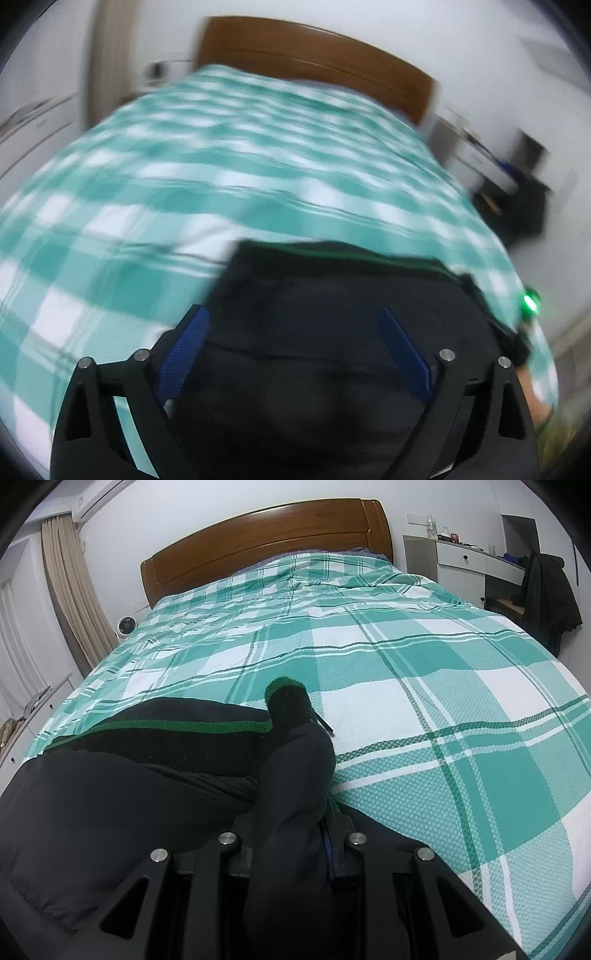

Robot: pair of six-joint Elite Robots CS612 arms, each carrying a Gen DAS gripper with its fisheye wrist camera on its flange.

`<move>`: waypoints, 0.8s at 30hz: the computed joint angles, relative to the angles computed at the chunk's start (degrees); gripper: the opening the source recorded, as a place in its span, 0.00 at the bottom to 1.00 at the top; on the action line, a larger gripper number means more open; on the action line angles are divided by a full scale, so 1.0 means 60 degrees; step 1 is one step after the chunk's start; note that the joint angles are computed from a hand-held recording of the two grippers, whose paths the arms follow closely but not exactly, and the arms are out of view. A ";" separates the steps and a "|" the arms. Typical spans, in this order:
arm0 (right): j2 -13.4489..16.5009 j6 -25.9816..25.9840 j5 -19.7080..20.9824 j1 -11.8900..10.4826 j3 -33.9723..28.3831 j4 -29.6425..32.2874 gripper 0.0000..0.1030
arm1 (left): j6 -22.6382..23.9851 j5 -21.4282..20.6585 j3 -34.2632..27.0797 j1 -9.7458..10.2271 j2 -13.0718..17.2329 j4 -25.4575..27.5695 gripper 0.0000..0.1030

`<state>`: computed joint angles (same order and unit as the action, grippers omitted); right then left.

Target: Fold large clothes

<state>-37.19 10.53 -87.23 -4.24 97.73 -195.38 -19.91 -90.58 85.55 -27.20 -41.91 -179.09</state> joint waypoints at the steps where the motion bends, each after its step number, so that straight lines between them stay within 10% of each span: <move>1: -0.0088 -0.0036 0.0075 -0.0017 -0.0008 0.0297 0.24 | 0.0223 -0.0219 -0.0243 -0.0101 0.0098 0.0247 0.91; 4: -0.0597 0.0038 0.0269 -0.0092 0.0131 0.1440 0.28 | 0.0578 -0.0145 -0.1133 -0.0353 0.0562 0.0903 0.91; 10: -0.1042 0.0687 0.1334 -0.0255 0.0904 -0.0031 0.48 | 0.0009 -0.0048 -0.3008 -0.0542 0.1802 0.2355 0.90; 18: 0.0292 0.2197 0.2846 -0.0771 0.0506 -0.2145 0.57 | 0.0640 0.0489 -0.2939 -0.0676 0.2292 0.1297 0.99; 24: 0.0394 0.2111 0.2400 -0.0648 0.0347 -0.2091 0.57 | 0.0796 0.0675 -0.3371 -0.0699 0.2685 0.1025 0.99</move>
<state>-34.82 23.20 -72.82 -8.13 99.82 -207.93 -15.14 -86.54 65.32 -31.39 -25.80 -172.94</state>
